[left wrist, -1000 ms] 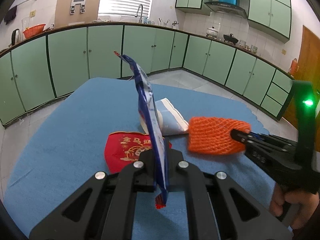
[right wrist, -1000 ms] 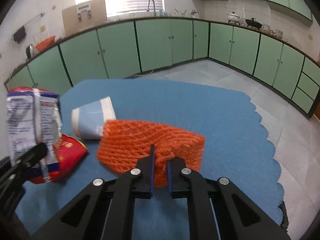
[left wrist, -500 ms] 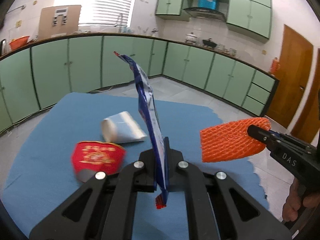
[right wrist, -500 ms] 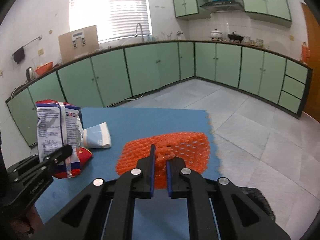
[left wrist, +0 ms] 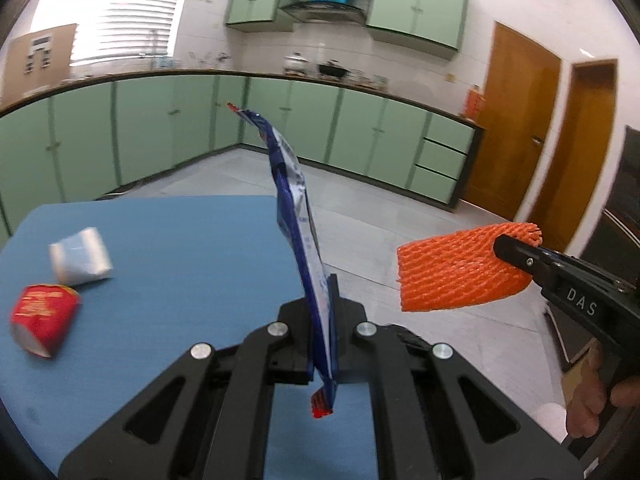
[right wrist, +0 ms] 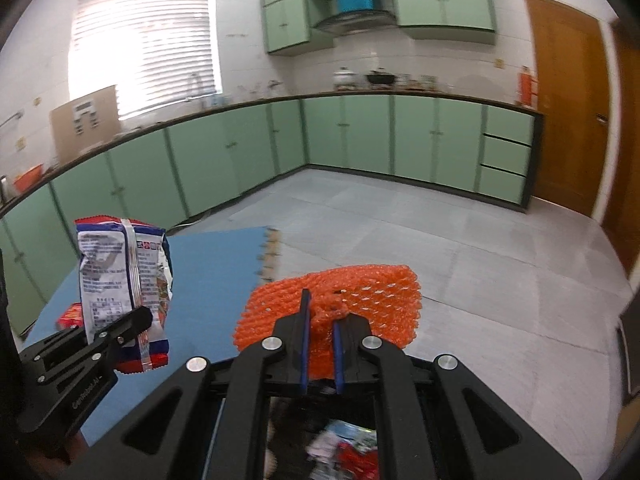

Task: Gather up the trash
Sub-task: 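Carry the snack bag and orange net over the bin and open both grippers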

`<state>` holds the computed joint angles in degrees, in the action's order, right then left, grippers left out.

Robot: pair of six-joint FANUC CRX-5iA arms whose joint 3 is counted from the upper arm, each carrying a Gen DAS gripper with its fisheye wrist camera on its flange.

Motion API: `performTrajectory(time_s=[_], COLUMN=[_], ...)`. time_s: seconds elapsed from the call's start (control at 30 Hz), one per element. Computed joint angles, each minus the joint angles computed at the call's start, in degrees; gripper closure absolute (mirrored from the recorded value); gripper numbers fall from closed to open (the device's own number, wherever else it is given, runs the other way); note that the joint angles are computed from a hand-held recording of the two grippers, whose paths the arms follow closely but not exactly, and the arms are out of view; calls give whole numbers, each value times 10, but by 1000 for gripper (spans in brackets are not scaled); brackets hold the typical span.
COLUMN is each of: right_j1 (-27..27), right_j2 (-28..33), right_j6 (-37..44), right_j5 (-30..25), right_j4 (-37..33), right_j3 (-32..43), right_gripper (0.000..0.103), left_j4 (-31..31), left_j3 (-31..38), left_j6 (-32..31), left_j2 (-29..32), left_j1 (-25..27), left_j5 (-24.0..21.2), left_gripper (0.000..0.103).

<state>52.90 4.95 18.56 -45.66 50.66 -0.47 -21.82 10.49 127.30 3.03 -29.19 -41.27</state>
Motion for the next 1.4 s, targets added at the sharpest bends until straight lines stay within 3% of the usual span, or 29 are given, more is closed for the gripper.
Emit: performTrajectory(time_s=[0.27,0.47,0.57,0.6,0.63,0.77,0.9,1.4], right_j1=[-33,-53,-63,-67,-67,-71,-75,-71], right_j2=[-61,-87,-98,-101,-101,-106,-101,-26], right_j6=[-31,-37,-43,-45,-47,-53,-43,20], right_j5=[-34,-42,-39,-37,-38,-34,-21,6], right_j4=[3,-9,-14,-15,-17,-27,-42,-122], right_j3=[-79,-116,-133,-138,-138,-151,-154,-109], right_gripper=[94,94,94,94,94,94,94,91], left_j4=[66,103,114,114,120,105,95,-34], left_j3=[61,102,110,112,111,111,118,79], left_j6=[-65,-98,-104,-104,-109,-97,-88,32], left_j2=[94,153,168,171,172,171,168,90], left_j1=[-35,-47,-50,-52,-50,-53,-49,-40], left_j5=[27,22,15,10,12,15,5,-56], left_gripper=[99,98,92,78,65,51,51,46])
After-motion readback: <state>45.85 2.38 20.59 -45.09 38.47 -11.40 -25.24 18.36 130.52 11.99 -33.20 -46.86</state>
